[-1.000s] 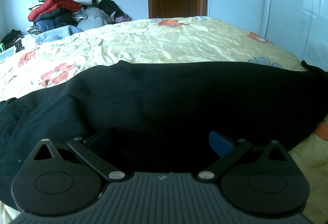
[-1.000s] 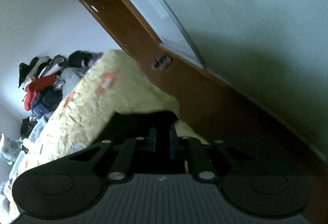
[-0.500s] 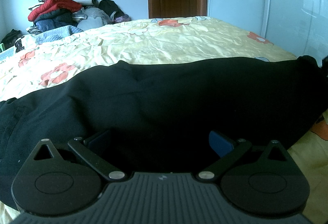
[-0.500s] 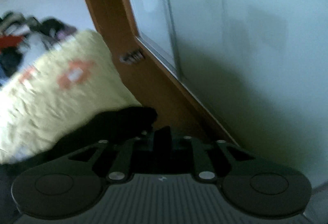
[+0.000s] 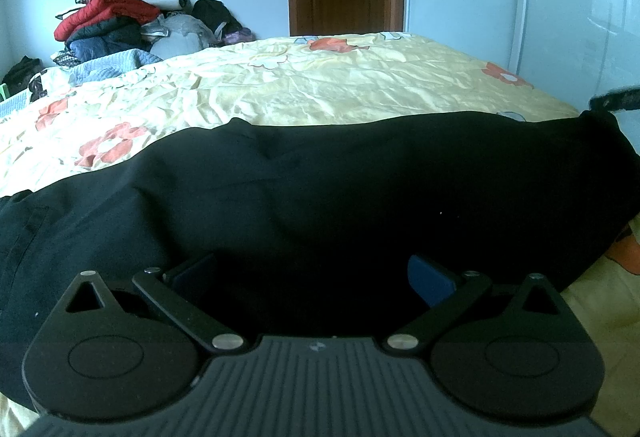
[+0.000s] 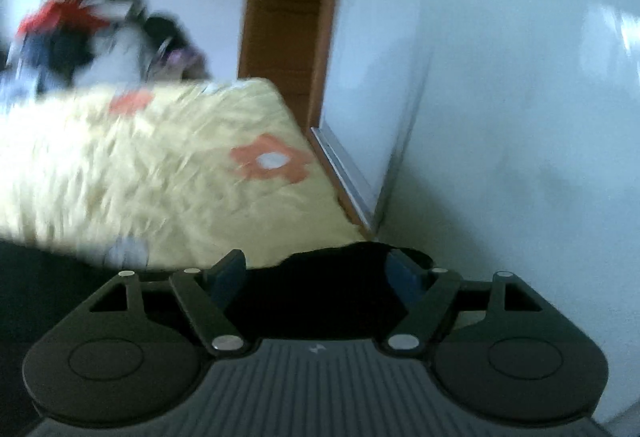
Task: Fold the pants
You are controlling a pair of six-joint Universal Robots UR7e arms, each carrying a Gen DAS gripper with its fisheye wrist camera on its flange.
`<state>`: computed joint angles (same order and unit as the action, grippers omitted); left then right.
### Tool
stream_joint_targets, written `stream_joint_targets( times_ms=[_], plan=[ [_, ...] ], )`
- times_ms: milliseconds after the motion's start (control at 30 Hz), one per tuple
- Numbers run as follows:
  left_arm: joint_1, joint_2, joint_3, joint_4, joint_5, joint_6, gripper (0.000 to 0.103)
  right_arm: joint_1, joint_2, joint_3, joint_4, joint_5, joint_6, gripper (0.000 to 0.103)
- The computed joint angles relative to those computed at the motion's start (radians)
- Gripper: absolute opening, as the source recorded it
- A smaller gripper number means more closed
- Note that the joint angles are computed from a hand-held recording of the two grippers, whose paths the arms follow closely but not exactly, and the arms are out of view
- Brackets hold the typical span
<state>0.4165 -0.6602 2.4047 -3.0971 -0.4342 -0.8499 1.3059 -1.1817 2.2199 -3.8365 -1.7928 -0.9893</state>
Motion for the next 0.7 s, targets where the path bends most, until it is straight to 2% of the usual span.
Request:
stream_joint_targets(
  times_ms=[67,100,133,167,200,233,267,300,333,367,500,533,567,600,633,700],
  plan=[
    [0.000,0.000,0.000,0.000,0.000,0.000,0.103,0.037,0.112,-0.043,-0.175,-0.119,-0.183,0.077],
    [0.000,0.000,0.000,-0.001,-0.001,0.000,0.103,0.046,0.162,-0.075,-0.269,-0.176,-0.237,0.078],
    [-0.001,0.000,0.002,-0.004,-0.001,0.001,0.103,0.034,0.184,-0.101,-0.322,-0.199,-0.249,0.080],
    [-0.002,0.000,0.003,-0.007,-0.002,0.002,0.103,0.007,0.171,-0.108,-0.332,-0.200,-0.219,0.090],
    [-0.001,0.002,0.003,-0.013,-0.003,0.004,0.103,-0.033,0.132,-0.103,-0.301,-0.185,-0.147,0.097],
    [-0.002,0.002,0.002,-0.014,-0.004,0.004,0.103,-0.060,0.080,-0.102,-0.236,-0.194,-0.042,0.097],
    [-0.002,0.002,0.003,-0.012,-0.003,0.003,0.103,-0.076,0.057,-0.121,-0.212,-0.244,0.041,0.097],
    [-0.002,0.002,0.003,-0.013,-0.003,0.004,0.103,-0.103,0.046,-0.138,-0.230,-0.272,0.083,0.097],
    [-0.002,0.002,0.003,-0.016,-0.004,0.005,0.103,-0.134,0.025,-0.136,-0.231,-0.259,0.146,0.097],
    [-0.001,0.002,0.003,-0.015,-0.004,0.004,0.103,-0.175,-0.033,-0.101,-0.191,-0.203,0.251,0.097],
    [-0.002,0.002,0.003,-0.012,-0.003,0.003,0.103,-0.359,-0.345,0.048,0.198,0.208,0.664,0.097],
    [-0.002,0.001,0.003,-0.013,-0.003,0.004,0.103,-0.407,-0.400,0.065,0.302,0.313,0.728,0.097],
    [-0.002,0.001,0.003,-0.013,-0.003,0.004,0.103,-0.448,-0.429,0.075,0.372,0.416,0.757,0.097],
    [-0.001,0.002,0.003,-0.013,-0.003,0.003,0.103,-0.477,-0.452,0.082,0.440,0.487,0.767,0.097],
    [-0.001,0.002,0.003,-0.013,-0.003,0.003,0.103,-0.491,-0.466,0.084,0.495,0.518,0.771,0.097],
    [-0.002,0.002,0.003,-0.012,-0.003,0.003,0.103,-0.490,-0.474,0.071,0.589,0.490,0.812,0.097]
  ],
)
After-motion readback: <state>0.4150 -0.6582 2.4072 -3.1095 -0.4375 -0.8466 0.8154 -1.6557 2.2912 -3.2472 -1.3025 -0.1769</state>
